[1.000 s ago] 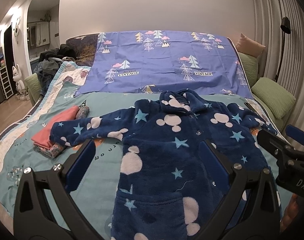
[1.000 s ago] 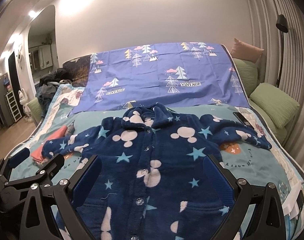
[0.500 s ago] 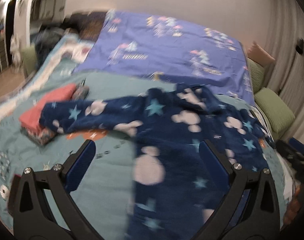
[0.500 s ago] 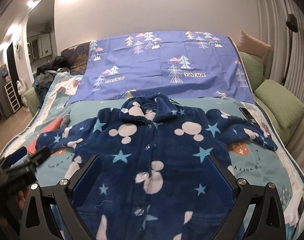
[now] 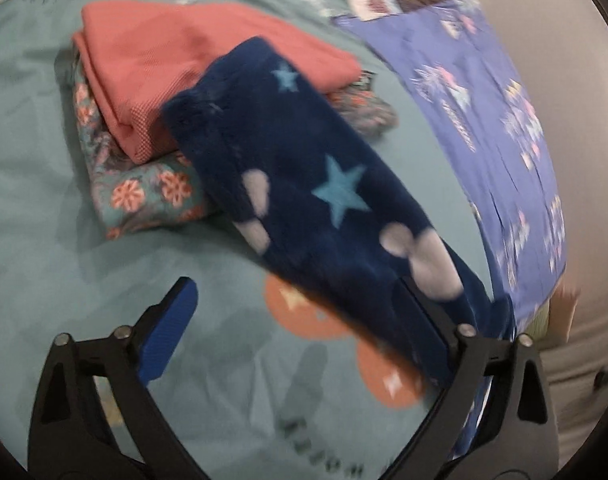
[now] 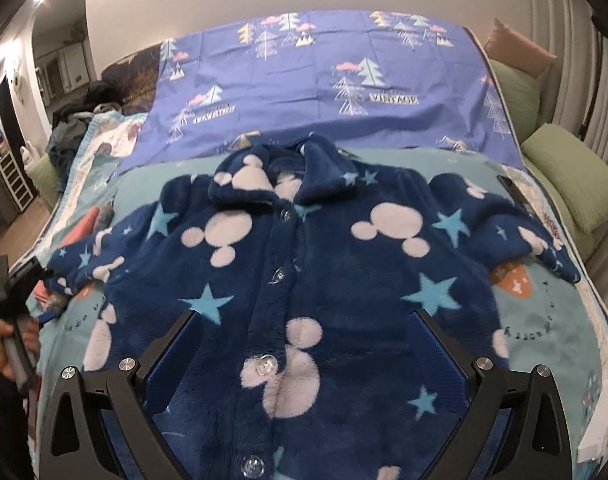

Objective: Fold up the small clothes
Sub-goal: 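Grasp the sleeve nearest the left gripper with the left gripper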

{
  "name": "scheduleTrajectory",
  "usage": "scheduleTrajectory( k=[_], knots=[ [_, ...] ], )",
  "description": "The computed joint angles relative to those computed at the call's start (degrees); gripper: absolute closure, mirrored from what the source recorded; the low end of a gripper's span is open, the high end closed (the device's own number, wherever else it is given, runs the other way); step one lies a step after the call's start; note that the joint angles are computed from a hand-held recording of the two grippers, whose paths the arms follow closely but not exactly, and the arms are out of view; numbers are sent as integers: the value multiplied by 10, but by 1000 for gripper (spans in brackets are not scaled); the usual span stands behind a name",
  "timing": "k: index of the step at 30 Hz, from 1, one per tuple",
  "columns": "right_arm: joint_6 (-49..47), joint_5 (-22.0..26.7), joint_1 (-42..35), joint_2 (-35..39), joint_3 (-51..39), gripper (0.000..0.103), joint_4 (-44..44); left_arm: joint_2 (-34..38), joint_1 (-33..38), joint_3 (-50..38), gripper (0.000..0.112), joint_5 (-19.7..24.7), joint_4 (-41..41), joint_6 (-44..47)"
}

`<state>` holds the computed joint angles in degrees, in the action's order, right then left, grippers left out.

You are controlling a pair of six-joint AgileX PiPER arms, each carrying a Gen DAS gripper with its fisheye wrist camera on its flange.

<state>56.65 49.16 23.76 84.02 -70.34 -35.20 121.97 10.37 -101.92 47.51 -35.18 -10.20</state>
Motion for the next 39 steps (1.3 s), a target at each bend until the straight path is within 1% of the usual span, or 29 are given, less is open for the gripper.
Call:
scheduleTrajectory(
  k=[2, 3, 4, 5, 6, 7, 8, 9, 10, 11, 13, 15, 16, 18, 20, 22, 25, 27, 30, 33, 35, 36, 37, 38, 39],
  knots=[
    [-7, -6, -9, 7, -4, 0, 6, 18, -1, -20, 21, 2, 0, -12],
    [-8, -8, -13, 11, -6, 0, 7, 27, -3, -30, 25, 0, 6, -22],
    [-13, -10, -18, 13, -8, 0, 10, 36, -1, -45, 28, 2, 5, -24],
    [-15, -10, -21, 16, -10, 0, 11, 45, -2, -59, 34, 2, 6, -28],
    [-15, -11, -24, 18, -10, 0, 11, 50, -4, -64, 45, -2, 5, -30],
    [-14, -12, -27, 20, -10, 0, 11, 57, -5, -76, 52, 0, 4, -31],
    [-17, -15, -30, 22, -10, 0, 12, 69, -6, -94, 64, 7, 4, -33],
    [-17, -18, -33, 22, -8, 0, 14, 79, -7, -110, 79, 11, 5, -35],
    [-17, -20, -36, 22, -4, 0, 15, 84, -7, -119, 87, 13, 5, -33],
    [-18, -24, -39, 20, 0, 0, 18, 91, -11, -138, 101, 17, 14, -37],
    [-20, -29, -45, 15, 6, 0, 22, 79, -19, -141, 101, 4, 34, -39],
    [-19, -34, -50, 5, 17, 0, 18, 46, -37, -131, 101, -29, 61, -32],
    [-18, -34, -51, 2, 19, 0, 15, 34, -46, -133, 101, -37, 77, -30],
    [-13, -36, -57, -8, 27, 0, 7, 9, -76, -158, 101, -43, 121, -28],
    [-11, -43, -67, -15, 32, 0, 10, -2, -107, -196, 101, -38, 150, -20],
    [-8, -53, -78, -29, 43, 0, 17, -4, -145, -250, 101, -20, 160, 3],
    [0, -68, -93, -57, 66, 0, 23, 13, -220, -348, 101, 24, 166, 43],
    [4, -71, -101, -75, 84, 0, 18, 18, -259, -370, 101, 38, 149, 74],
    [3, -71, -118, -95, 103, 0, 19, 25, -326, -373, 101, 49, 122, 109],
    [-24, -82, -157, -117, 122, 0, 54, 78, -380, -449, 101, 103, 129, 96],
    [-64, -97, -193, -128, 134, 0, 103, 132, -411, -534, 101, 158, 142, 81],
    [-81, -103, -206, -131, 137, 0, 120, 154, -431, -560, 101, 183, 149, 86],
    [-104, -111, -221, -133, 141, 0, 146, 159, -439, -564, 99, 192, 156, 90],
    [-137, -119, -238, -135, 144, 0, 179, 154, -453, -546, 95, 196, 170, 100],
    [-148, -122, -243, -134, 144, 0, 190, 138, -462, -506, 90, 191, 176, 119]
  ],
)
